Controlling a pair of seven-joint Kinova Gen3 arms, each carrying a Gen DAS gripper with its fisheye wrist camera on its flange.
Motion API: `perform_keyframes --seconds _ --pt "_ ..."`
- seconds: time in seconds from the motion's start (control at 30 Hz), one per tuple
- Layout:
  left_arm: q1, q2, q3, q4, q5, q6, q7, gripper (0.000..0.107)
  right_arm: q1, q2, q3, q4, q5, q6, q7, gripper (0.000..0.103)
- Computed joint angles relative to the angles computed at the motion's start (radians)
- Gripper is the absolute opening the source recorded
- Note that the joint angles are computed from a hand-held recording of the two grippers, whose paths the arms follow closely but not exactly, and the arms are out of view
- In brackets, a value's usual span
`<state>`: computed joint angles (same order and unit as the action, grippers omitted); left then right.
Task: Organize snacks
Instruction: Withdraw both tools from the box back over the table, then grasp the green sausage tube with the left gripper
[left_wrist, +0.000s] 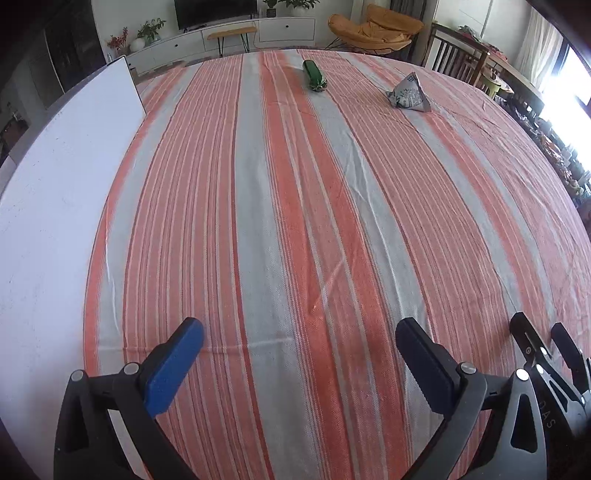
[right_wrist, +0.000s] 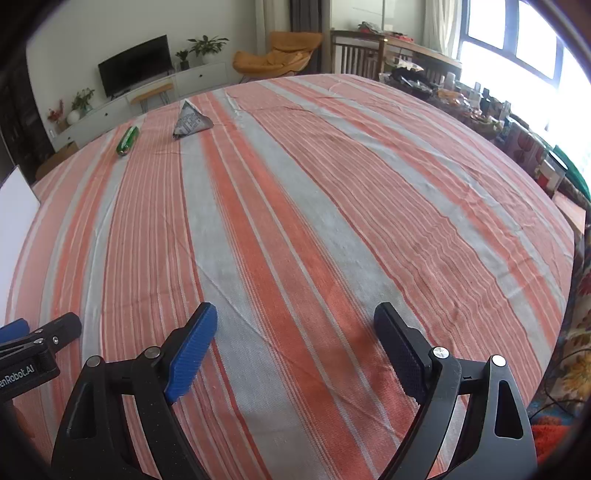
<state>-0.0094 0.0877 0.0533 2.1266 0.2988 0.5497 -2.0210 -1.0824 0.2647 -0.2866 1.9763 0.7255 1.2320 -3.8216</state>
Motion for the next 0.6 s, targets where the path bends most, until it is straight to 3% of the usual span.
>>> perform_keyframes --seconds 0.13,0.27,0.33,0.4,0.5,0.6 --pt "-0.052 -0.004 -0.017 -0.127 0.114 0.13 -0.056 0.102 -0.001 0.002 0.0 -0.001 -0.001 0.003 -0.001 0.089" --pt "-0.088 0.081 -0.031 -0.278 0.172 0.207 -0.012 0.102 -0.005 0.004 0.0 -0.005 -0.002 0.01 -0.005 0.09" --pt "-0.066 0.148 -0.022 -0.365 0.122 0.208 0.059 0.102 -0.005 0.003 0.0 -0.005 -0.003 0.01 -0.005 0.09" --pt "-0.03 0.215 -0.005 -0.458 0.057 0.209 0.106 0.09 -0.005 0.004 0.0 -0.005 -0.002 0.01 -0.005 0.09" --pt "0.029 0.313 0.025 -0.587 -0.032 0.22 0.142 0.083 -0.004 0.003 0.0 -0.004 -0.002 0.007 -0.003 0.091" --pt "0.097 0.384 0.024 -0.659 -0.099 0.162 0.212 0.079 -0.004 0.003 -0.001 -0.006 -0.003 0.008 0.002 0.093"
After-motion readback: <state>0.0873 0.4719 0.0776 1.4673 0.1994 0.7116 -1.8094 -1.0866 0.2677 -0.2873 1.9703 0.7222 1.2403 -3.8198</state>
